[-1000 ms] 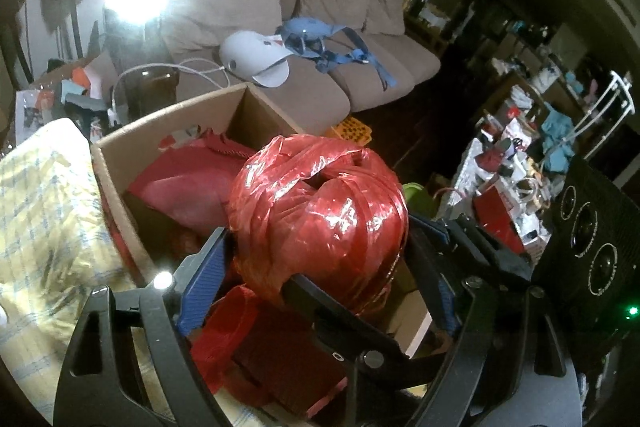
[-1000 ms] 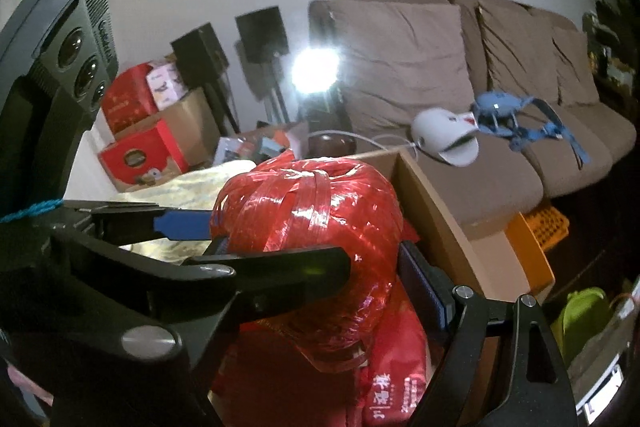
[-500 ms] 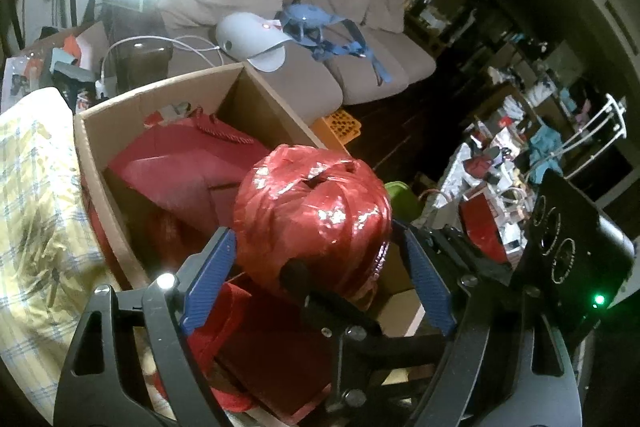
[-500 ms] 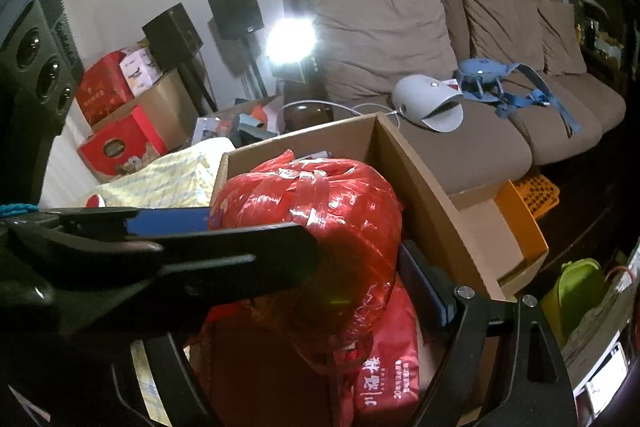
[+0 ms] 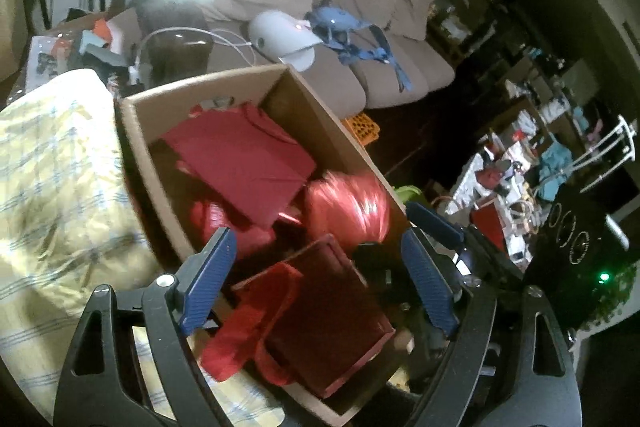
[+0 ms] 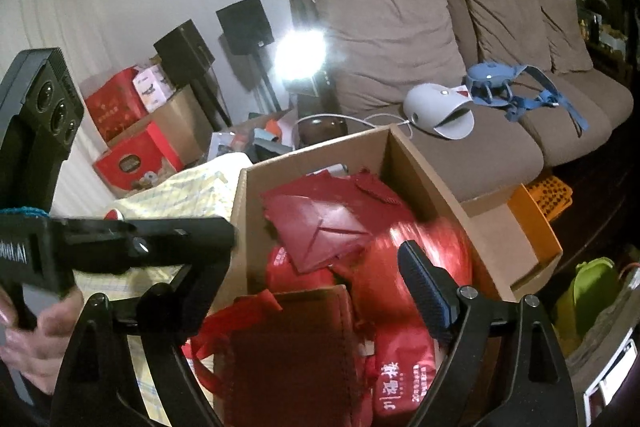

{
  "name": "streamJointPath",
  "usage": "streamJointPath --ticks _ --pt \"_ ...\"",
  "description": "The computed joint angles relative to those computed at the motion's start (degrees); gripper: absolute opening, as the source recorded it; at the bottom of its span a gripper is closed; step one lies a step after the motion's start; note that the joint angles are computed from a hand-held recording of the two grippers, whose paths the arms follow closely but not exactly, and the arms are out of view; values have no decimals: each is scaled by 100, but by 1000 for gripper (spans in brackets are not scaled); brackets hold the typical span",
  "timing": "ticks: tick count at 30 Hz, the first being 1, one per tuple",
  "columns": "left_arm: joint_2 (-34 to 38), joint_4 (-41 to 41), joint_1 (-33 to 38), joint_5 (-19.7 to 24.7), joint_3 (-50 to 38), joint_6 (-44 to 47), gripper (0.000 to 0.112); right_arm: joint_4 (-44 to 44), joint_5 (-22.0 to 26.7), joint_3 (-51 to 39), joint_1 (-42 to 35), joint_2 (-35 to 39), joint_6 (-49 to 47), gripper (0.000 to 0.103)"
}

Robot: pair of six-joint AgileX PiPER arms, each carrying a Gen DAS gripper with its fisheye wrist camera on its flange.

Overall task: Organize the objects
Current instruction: 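Withdraw both tools from the box and move over the white lint roller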

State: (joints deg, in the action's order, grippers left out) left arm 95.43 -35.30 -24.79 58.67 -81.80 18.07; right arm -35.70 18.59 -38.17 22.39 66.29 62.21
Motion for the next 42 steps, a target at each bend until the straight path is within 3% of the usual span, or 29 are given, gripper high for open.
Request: streamJointPath --ticks 7,13,17,21,24,26,32,35,40,42 --pt "-309 -192 995 233 166 420 83 9 -179 71 96 -176 35 87" --pt "-430 -442 2275 570 149 986 83 -82 -180 -39 414 53 188 87" --pt "-462 -281 3138 337 303 1294 84 644 -213 -386 891 581 -720 87" --pt "-135 -238 4220 172 516 1723 84 -304 151 -981 1993 1424 -36 87" --pt "116 93 4740 -94 571 1837 84 -338 8 -1311 2449 2049 99 87" --pt "230 88 5050 -154 637 2060 84 -123 -8 -1690 2632 2554 -32 87" --pt "769 -129 5855 -129 297 2689 84 566 901 -3609 3004 4030 -1136 86" --pt "996 -234 6131 -98 73 2793 84 806 1588 -5023 3013 4949 -1766 86" --pt "1305 -315 6471 74 -197 3059 84 1063 2003 -6903 2792 6181 -2106 86" --pt "1370 -324 6601 142 -259 3100 84 1300 2438 -7902 2760 6799 -2432 86"
